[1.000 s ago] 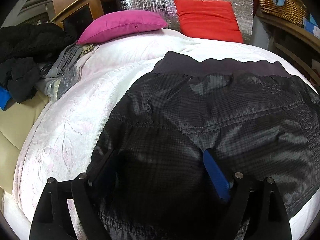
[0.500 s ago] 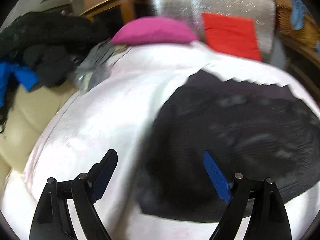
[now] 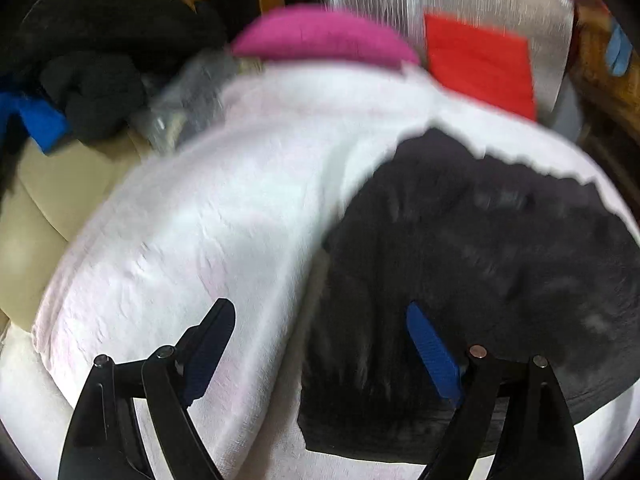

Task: Fold large clothes

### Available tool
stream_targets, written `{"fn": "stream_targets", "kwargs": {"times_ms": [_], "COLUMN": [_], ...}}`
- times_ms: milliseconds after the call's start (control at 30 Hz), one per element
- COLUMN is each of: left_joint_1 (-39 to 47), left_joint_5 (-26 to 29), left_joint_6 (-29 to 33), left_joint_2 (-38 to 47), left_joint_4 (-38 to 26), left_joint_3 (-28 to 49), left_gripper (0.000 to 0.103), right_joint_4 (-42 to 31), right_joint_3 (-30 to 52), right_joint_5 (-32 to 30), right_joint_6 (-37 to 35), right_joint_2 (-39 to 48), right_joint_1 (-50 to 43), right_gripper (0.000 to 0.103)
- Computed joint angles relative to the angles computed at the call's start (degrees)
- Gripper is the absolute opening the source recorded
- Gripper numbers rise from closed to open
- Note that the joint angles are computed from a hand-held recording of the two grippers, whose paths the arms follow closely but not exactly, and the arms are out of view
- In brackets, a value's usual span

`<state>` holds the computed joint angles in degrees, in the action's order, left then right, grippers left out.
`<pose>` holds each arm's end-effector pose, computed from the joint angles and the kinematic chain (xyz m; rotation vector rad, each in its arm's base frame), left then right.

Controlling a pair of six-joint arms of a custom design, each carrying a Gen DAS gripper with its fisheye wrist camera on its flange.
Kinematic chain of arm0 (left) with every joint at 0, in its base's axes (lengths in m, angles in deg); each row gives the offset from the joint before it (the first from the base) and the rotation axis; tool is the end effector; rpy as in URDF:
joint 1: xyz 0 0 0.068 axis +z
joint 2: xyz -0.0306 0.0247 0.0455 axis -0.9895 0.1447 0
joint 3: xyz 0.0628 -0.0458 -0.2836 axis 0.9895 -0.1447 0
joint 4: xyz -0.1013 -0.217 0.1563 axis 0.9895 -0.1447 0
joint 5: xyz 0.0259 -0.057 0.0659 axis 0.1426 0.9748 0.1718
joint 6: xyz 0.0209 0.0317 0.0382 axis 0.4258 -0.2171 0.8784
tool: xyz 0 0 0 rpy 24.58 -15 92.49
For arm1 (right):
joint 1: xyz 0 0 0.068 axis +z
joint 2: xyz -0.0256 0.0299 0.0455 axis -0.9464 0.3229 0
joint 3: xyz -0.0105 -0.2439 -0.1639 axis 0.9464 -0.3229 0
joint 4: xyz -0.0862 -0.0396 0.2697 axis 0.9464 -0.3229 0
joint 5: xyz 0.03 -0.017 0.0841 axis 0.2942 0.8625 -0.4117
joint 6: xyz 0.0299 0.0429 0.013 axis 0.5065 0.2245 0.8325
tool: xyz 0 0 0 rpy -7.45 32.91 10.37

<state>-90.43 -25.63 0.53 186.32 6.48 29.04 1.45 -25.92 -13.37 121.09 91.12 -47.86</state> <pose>0.4232 -0.0659 0.2509 0.4578 2.4160 -0.0010 0.1871 0.0734 0.2031 1.0165 2.2651 0.4844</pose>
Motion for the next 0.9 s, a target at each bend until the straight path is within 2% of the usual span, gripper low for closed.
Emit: {"fn": "stream_targets", "kwargs": {"times_ms": [33,100,200,300,367,433,500,567,633,700,900], "left_joint_1": [0.3,0.9,2.5,4.0,3.7,2.9,1.8,1.6,1.6,1.6,2.0], "left_joint_5": [1.1,3.5,9.2,13.6,13.6,11.8,8.7,7.9,7.2,6.1,4.7], "left_joint_6": [0.2,-1.7,-1.3,-2.6,-2.8,-2.7,-2.6,-1.0,0.3,1.0,2.6], "left_joint_2": [1.9,2.9,2.4,-0.7,-1.8,-1.6,-1.9,-1.9,-2.3,-3.4,-5.0], "left_joint_4": [-2.5,-3.9,-5.7,-2.4,-0.6,0.0,1.6,1.4,1.9,3.4,5.8], "left_joint_3": [2.0,3.3,4.7,2.0,1.1,1.3,0.1,-0.1,-0.9,-2.3,-4.2], "left_gripper": [0.088,0.088,0.088,0.088,0.088,0.088,0.088,0.088,0.088,0.088,0.088], "right_joint_4": [0.5,0.4,2.9,1.2,1.2,0.7,-3.9,-6.8,-7.5,-6.0,-3.5], "right_joint_3": [0.5,0.6,-3.8,-6.3,-7.2,-6.3,-3.5,-2.0,-2.1,-4.2,-7.0], "right_joint_5": [-2.4,-2.6,-5.2,-3.6,-2.4,-1.7,4.1,6.7,5.6,2.0,-1.7], "right_joint_6": [-1.0,-2.2,-2.0,-1.9,-2.8,-3.2,-1.7,-1.9,-3.4,-4.6,-6.5], "right_joint_2": [2.0,1.3,-7.9,-14.9,-17.8,-16.7,-13.2,-11.2,-11.2,-13.6,-18.1], "right_joint_1": [-1.3,-1.7,-4.5,-6.7,-6.5,-6.0,-3.7,-3.8,-6.2,-9.9,-12.7], "right_gripper": [0.064,0.064,0.064,0.064,0.064,0.064,0.064,0.065,0.065,0.065,0.072]}}
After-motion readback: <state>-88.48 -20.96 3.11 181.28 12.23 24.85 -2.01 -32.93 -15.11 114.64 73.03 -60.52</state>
